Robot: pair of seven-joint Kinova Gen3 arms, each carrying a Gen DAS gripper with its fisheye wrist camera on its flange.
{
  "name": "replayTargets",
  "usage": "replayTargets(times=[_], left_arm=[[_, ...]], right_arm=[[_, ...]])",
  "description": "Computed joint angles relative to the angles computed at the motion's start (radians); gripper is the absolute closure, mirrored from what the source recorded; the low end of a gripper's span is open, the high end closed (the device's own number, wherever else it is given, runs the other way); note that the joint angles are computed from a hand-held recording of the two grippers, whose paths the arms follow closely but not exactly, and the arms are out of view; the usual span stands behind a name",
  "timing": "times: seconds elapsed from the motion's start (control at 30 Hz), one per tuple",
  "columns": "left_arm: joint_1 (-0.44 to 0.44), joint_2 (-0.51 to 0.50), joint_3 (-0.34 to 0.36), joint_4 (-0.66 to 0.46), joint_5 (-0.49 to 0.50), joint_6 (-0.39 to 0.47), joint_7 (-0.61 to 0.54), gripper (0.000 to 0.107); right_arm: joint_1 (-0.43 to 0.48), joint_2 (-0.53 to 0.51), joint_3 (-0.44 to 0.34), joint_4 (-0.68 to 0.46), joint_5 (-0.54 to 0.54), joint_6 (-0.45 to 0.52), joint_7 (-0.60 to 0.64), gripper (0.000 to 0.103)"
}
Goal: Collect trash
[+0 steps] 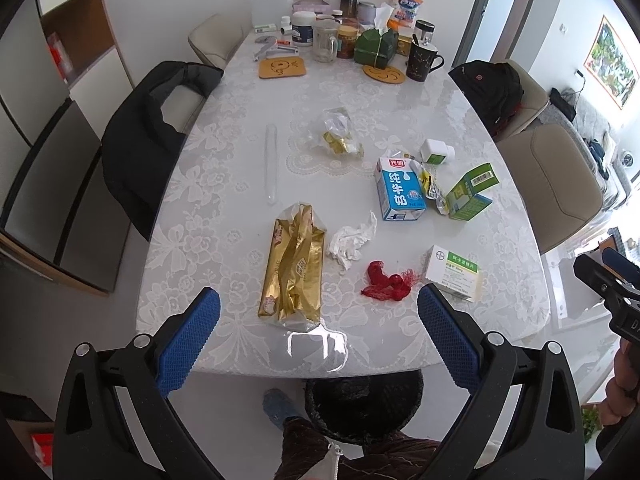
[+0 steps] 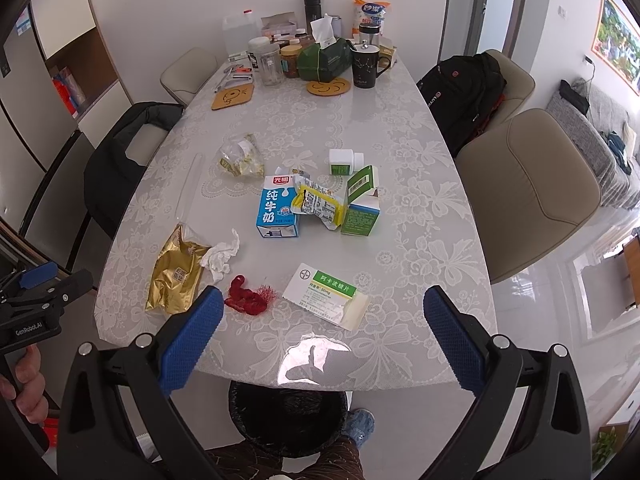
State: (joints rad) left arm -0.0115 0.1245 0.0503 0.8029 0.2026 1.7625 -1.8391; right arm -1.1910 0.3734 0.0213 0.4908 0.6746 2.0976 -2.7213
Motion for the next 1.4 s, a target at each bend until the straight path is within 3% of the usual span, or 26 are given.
replayTargets(times=[0.6,0.8,1.1,1.4], left_arm=[[0.000,0.005,0.001,-0.001,0.005,0.006,0.005,0.011],[0.011,0.021,0.005,0.004,-0.009,0.004,0.013,0.011],[0.025,0.084,0.006,0.090,-0.044,-0.070,0.011,0.011],[0.049,0.203,0.001,0.173,-0.117,-0.149,0.029,0.015]], right_arm=[[0.003,-0.008,-0.009,0.017,-0.002,-0.007,-0.014,0.007],[0.033,-0.028,-0.029,0.077,-0.026,-0.039,-0.042,0.007],[0.228,-0.077,-0.092,0.273,-0.139,-0.189,-0.033,0.007],[0.439,-0.054,-0.099,0.423,-0.256,-0.355,0.068,0.007]])
